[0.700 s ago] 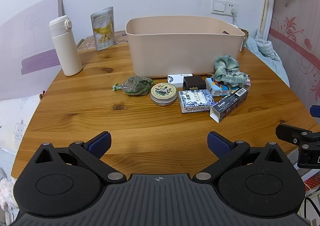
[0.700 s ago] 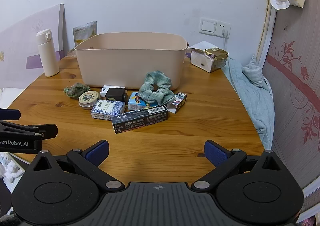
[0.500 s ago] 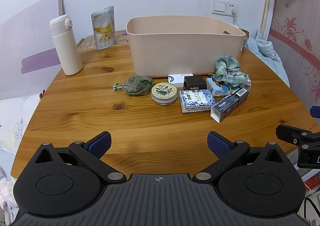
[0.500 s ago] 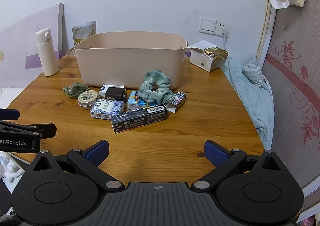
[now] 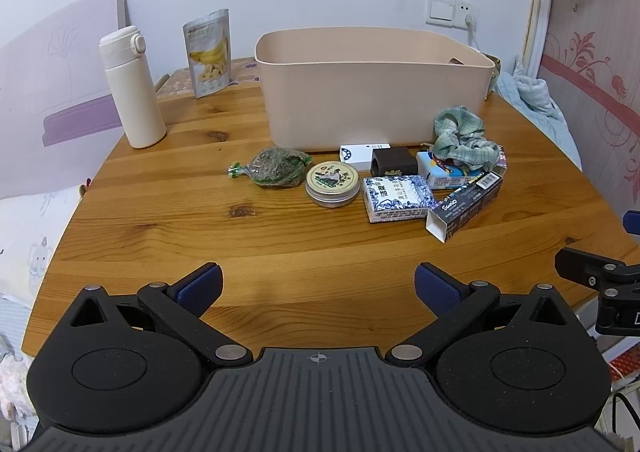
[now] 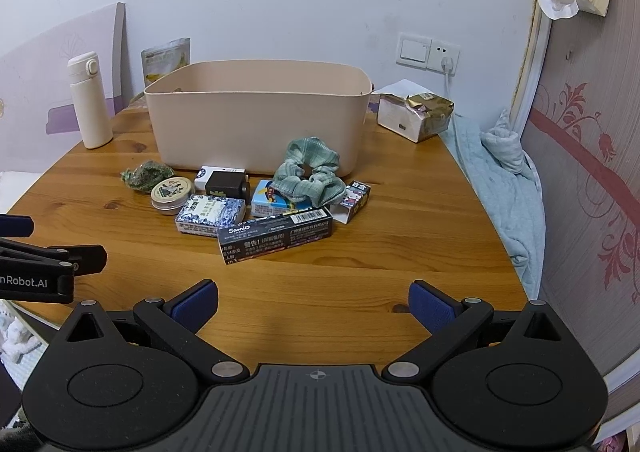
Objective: Organize objects
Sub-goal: 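Move both tools toward the cluster of items on the table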
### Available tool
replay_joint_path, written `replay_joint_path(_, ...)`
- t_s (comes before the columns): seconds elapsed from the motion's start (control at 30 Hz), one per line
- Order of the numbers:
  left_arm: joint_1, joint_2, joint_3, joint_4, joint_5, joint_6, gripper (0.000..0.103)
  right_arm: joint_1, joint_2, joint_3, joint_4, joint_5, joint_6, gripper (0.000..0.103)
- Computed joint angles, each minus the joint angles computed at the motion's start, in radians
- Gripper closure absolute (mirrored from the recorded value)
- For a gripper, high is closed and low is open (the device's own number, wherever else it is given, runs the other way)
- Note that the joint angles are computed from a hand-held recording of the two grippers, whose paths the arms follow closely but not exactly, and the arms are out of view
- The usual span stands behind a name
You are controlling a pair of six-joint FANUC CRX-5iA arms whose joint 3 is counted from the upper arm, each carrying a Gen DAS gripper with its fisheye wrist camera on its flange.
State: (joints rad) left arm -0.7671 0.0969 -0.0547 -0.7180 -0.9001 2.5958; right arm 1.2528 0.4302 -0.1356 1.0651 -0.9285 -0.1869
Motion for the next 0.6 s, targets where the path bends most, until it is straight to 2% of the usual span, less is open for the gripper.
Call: replay_joint_path(0.6, 0.044, 0.004, -0.003, 0.041, 0.028, -0.048, 0.000, -0.009, 0.022, 0.033, -0.007, 0.011, 0.036, 0.000)
